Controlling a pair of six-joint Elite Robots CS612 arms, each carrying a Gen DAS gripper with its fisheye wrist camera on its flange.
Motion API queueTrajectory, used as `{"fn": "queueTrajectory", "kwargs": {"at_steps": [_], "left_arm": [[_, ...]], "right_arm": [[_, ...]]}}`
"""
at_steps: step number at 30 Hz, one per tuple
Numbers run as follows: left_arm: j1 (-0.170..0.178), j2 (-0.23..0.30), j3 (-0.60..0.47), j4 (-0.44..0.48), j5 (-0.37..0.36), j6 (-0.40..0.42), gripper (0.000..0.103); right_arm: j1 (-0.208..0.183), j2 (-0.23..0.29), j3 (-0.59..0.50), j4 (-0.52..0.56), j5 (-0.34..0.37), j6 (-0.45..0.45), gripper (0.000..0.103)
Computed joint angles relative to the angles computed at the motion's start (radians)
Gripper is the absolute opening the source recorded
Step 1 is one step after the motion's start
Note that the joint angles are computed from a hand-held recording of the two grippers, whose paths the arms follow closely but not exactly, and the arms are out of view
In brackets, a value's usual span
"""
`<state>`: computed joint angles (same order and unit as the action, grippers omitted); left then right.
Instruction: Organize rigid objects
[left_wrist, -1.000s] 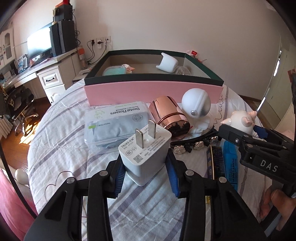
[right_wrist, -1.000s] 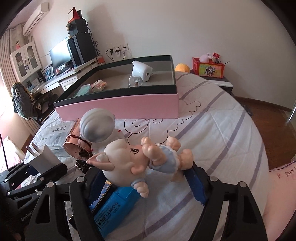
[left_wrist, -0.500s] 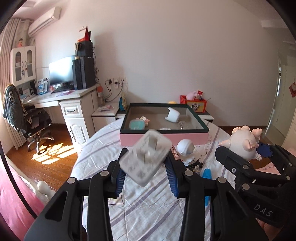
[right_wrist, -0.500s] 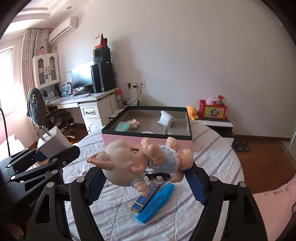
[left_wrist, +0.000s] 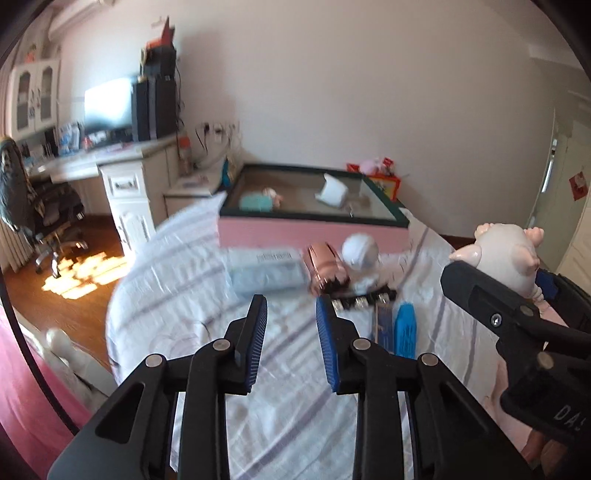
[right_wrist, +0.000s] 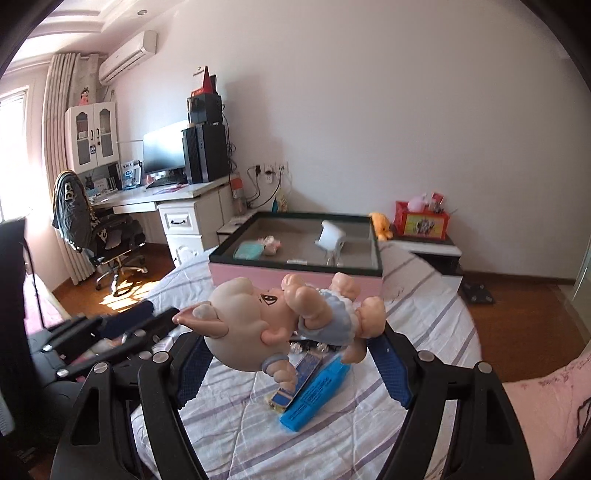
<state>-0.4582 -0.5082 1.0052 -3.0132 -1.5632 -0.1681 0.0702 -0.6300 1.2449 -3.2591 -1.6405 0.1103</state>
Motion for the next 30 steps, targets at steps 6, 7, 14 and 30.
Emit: {"fn": "queueTrajectory", "kwargs": {"at_steps": [6,7,14,30], "left_arm": [[-0.01,0.007,0.0,0.004,0.022,0.042,0.027],[-0.013,0.007,0.0,-0.003,0.043,0.048,0.027],[-0.004,0.02,-0.024,0.017,0.018,0.039,0.037],[0.022,0.217,-0.415,0.327,-0.011,0.022,0.084]], "right_arm": [[-0.011,0.022,-0.019,0.05,0.054,0.029,0.079],[-0.011,0.024,-0.02,0.041,0.053,0.028,0.079],[-0.011,0.025,-0.019,0.036,0.023,0.018,0.079],[-0.036,0.112,-0.172,0.159,0.058,0.052,0.079]]}}
